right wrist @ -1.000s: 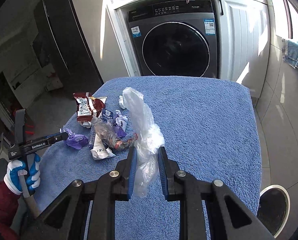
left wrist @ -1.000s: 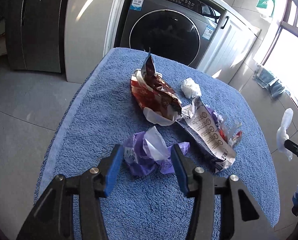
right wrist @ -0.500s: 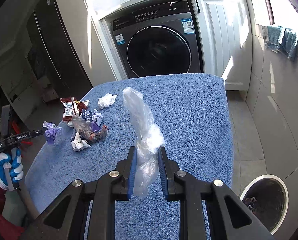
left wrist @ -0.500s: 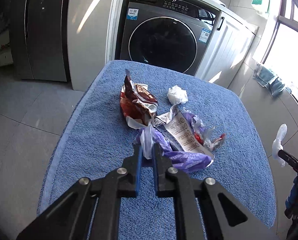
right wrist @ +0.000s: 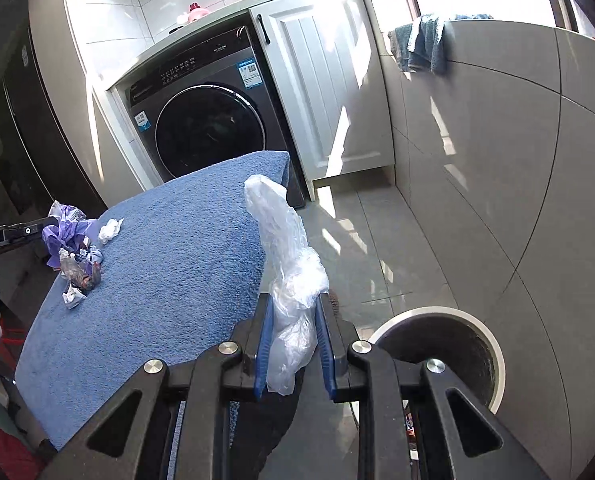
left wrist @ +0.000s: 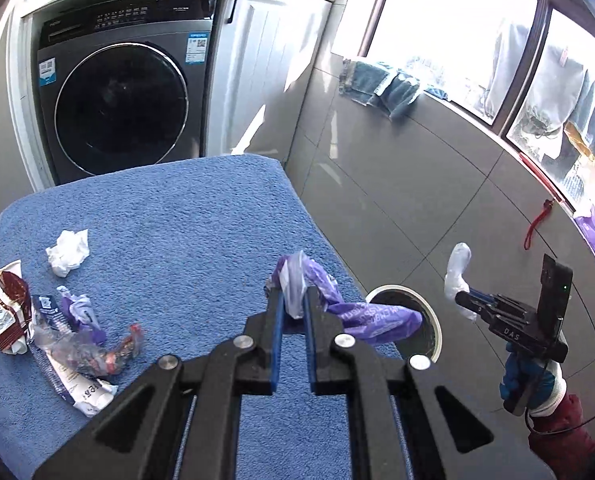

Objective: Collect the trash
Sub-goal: 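Carry both items to the trash bin and open both tools to drop them, then return both tools to the table above the remaining trash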

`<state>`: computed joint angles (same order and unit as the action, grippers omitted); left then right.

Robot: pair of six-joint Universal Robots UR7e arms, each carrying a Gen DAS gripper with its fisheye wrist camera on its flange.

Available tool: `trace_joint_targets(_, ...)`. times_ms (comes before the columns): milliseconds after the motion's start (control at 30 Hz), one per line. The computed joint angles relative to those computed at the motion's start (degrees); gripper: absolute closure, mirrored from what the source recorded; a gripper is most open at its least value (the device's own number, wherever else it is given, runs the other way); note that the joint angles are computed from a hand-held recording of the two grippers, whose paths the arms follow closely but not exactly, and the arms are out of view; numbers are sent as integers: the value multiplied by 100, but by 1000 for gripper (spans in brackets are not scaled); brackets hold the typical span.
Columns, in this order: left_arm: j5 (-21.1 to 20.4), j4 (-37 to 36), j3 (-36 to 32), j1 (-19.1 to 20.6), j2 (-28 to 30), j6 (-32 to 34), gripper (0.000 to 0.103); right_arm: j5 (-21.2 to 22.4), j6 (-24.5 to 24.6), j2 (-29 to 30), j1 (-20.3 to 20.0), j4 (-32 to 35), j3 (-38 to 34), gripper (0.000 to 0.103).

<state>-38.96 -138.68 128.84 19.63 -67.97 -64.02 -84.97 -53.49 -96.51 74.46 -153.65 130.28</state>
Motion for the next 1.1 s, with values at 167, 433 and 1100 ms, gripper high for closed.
trace_joint_targets(167,-732,-1400,-1246,675,1697,1999,94,-267,128,186,-472,-126,-290,83)
trace_joint_targets(433,-1581,-1510,-2976,1336,3418,2893,91,-754,535,734,-796,-343,-693,80)
trace_joint_targets(1100,-1993,-1896,-3406,1472,3866,3051,63,-1549,949,986,-814,-921,-732,67)
